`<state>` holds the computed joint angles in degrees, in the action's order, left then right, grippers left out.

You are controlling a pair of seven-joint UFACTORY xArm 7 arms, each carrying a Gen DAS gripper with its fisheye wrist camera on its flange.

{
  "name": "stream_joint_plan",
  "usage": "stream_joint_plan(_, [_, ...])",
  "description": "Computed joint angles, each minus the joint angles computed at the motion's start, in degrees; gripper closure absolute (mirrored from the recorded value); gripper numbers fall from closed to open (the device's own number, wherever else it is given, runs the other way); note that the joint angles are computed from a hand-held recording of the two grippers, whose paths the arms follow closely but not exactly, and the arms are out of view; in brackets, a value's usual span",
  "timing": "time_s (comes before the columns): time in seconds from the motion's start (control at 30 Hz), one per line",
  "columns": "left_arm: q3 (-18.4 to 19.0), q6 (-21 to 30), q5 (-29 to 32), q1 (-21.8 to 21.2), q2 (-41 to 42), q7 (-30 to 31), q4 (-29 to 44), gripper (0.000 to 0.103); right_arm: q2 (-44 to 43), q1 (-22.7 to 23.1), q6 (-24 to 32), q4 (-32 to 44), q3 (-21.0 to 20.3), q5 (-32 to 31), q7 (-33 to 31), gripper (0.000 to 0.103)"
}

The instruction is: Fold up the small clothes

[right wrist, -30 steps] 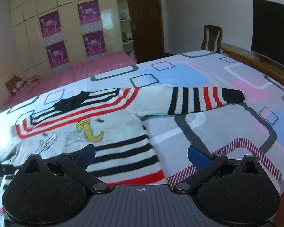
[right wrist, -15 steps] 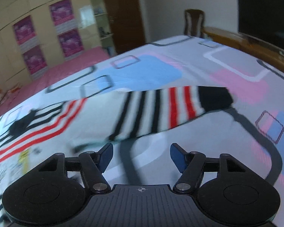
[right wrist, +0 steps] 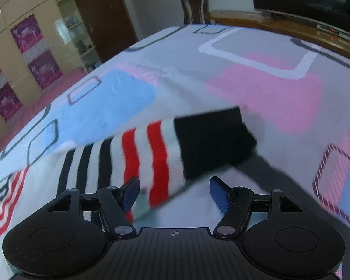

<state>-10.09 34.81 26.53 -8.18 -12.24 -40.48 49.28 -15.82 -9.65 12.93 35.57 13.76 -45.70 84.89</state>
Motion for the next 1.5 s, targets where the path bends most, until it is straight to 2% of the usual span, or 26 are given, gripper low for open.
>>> stream_joint_plan(0.03, [0.4,-0.6,-0.7,-0.2,0.1,0.9,0.0,0.015,0.5,-1.1,0.2,0.5,0.7,-1.6,1.4,0.067])
stream_joint_plan(0.07, [0.4,-0.4,-1.1,-0.2,0.3,1.1,0.2,0.017,0.4,-1.6,0.4,0.6,0.9,-2.7,2.6,0.076])
stream_joint_plan(0.1, [0.4,-0.3,-1.1,-0.2,0.5,1.3,0.4,0.017,0.6,-2.1,-0.8,0.5,0.7,-4.0,3.8,0.083])
stream_joint_plan(0.2, [1.0,-0.5,-2.0,-0.1,0.6,2.3,0.5,0.019,0.2,-3.1,-0.8,0.9,1.4,-8.0,6.5,0.091])
stream_joint_plan(0.3, [2.0,-1.8,-4.0,0.2,0.3,3.9,-0.1,0.020,-0.6,-3.3,-0.5,2.4,3.1,-13.6,10.2,0.093])
stream_joint_plan(0.4, [2.8,-3.1,-5.6,1.0,-0.6,5.0,-0.9,0.020,-0.5,-1.2,-0.5,5.9,4.3,-18.6,11.7,0.093])
stream_joint_plan(0.57, [4.8,-6.2,-8.8,3.2,-2.9,8.9,-3.4,0.020,2.8,4.9,-1.0,14.6,7.7,-26.0,14.0,0.093])
stream_joint_plan(0.73, [6.9,-8.9,-12.1,6.3,-5.9,13.5,-6.5,0.020,14.0,13.1,-0.4,26.5,11.5,-29.8,13.8,0.093])
stream_joint_plan(0.9, [8.9,-10.0,-15.2,8.8,-7.7,18.6,-8.3,0.019,27.5,21.6,1.0,36.4,13.2,-25.9,8.0,0.093])
stream_joint_plan(1.03, [12.2,-10.2,-23.3,7.0,-7.3,25.5,-8.1,0.019,34.6,25.3,0.7,40.2,14.4,-18.4,-0.3,0.093])
stream_joint_plan(1.13, [15.6,-9.5,-34.1,3.2,-6.2,32.8,-6.9,0.019,36.2,24.3,0.6,40.4,16.6,-11.2,-9.1,0.093])
stream_joint_plan(1.2, [16.5,-10.0,-40.4,1.1,-5.4,37.4,-6.3,0.019,33.0,25.4,-0.8,37.6,14.5,-10.7,-7.9,0.093])
stream_joint_plan(1.27, [15.7,-11.7,-44.0,-0.2,-4.0,40.7,-5.6,0.019,29.3,26.2,-0.5,34.6,12.5,-10.5,-7.2,0.092])
stream_joint_plan(1.3, [15.2,-12.5,-45.6,-0.9,-2.9,42.2,-5.0,0.019,27.8,27.1,0.5,33.5,11.3,-11.1,-6.0,0.091])
stream_joint_plan(1.37, [14.7,-12.2,-49.9,-2.5,0.2,45.4,-3.0,0.019,22.3,27.4,1.6,28.5,9.3,-10.2,-4.8,0.069])
stream_joint_plan(1.4, [14.7,-11.9,-53.6,-3.5,1.9,47.7,-1.8,0.020,19.6,27.7,2.4,26.1,8.2,-10.2,-3.5,0.038])
stream_joint_plan(1.43, [14.3,-12.1,-56.8,-4.1,3.6,49.4,-0.7,0.023,16.6,28.3,3.6,23.5,7.0,-12.0,-0.8,0.030])
stream_joint_plan(1.5, [12.5,-12.6,-57.9,-3.5,6.4,49.7,0.9,0.032,11.9,29.3,6.7,19.5,5.3,-12.5,-0.3,0.030])
